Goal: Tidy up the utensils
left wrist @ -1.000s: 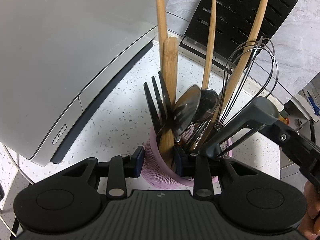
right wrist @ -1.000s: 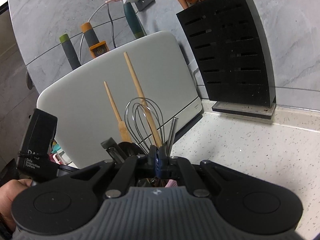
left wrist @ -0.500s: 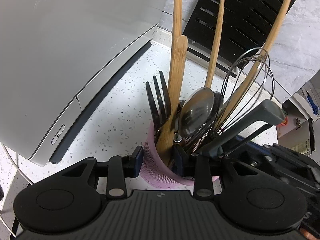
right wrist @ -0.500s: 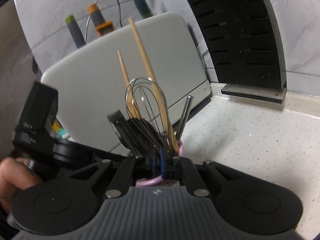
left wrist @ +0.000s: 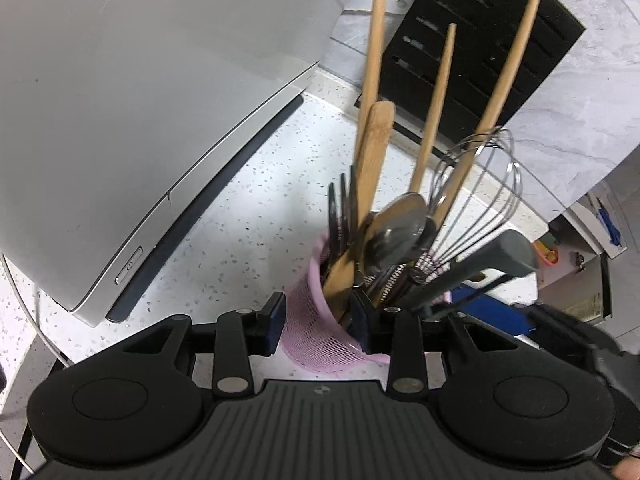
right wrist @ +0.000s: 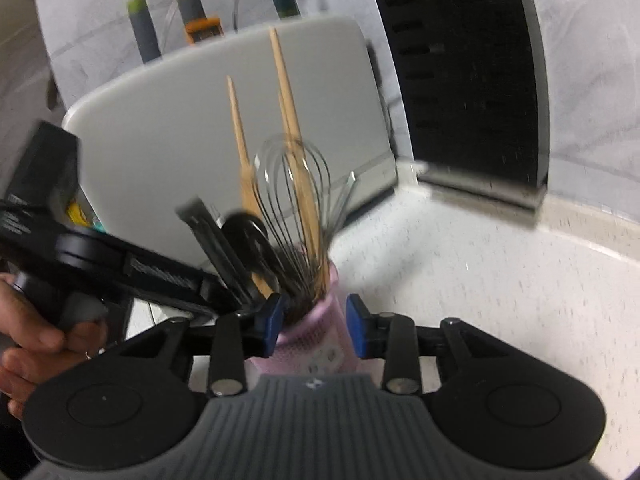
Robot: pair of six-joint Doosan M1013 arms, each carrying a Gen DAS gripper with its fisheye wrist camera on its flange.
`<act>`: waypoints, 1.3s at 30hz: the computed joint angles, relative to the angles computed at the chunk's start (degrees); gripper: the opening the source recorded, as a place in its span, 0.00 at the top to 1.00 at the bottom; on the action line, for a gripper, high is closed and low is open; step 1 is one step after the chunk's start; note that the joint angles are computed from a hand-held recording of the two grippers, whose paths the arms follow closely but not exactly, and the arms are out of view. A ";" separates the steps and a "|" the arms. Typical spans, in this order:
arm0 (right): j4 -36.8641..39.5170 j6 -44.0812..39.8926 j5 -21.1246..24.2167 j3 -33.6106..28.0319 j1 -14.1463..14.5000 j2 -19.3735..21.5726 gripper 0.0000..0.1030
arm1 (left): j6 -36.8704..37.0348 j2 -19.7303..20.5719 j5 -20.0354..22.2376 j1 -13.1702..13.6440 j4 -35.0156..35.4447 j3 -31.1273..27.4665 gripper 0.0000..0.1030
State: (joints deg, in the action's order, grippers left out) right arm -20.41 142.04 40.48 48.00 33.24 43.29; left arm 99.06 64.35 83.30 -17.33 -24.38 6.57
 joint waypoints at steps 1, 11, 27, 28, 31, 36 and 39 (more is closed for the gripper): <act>1.39 0.40 -1.42 0.79 -0.24 -0.25 0.67 | 0.11 -0.12 -0.10 0.04 -0.40 0.28 0.61; 0.55 -4.12 3.44 -5.16 -1.08 2.95 0.92 | -0.61 -0.71 -2.83 -1.42 2.35 1.93 0.62; 5.09 -3.41 4.79 -6.41 -3.01 3.43 0.78 | 5.33 -9.20 -18.82 -3.21 8.19 18.33 0.23; 4.41 -2.93 5.04 -6.16 -2.85 3.13 0.75 | 5.45 -9.79 -19.67 -2.91 6.76 19.32 0.19; 1.85 -0.64 3.90 -4.48 -2.42 1.81 0.72 | 5.72 -11.87 -23.49 -2.14 3.27 22.91 0.16; -2.57 3.41 2.12 -2.15 -1.96 0.03 0.67 | 6.41 -16.83 -35.68 -1.90 2.14 32.71 0.14; -6.19 8.41 2.09 -1.73 -1.69 -0.40 0.63 | 8.66 -20.20 -43.68 -2.00 0.51 39.26 0.14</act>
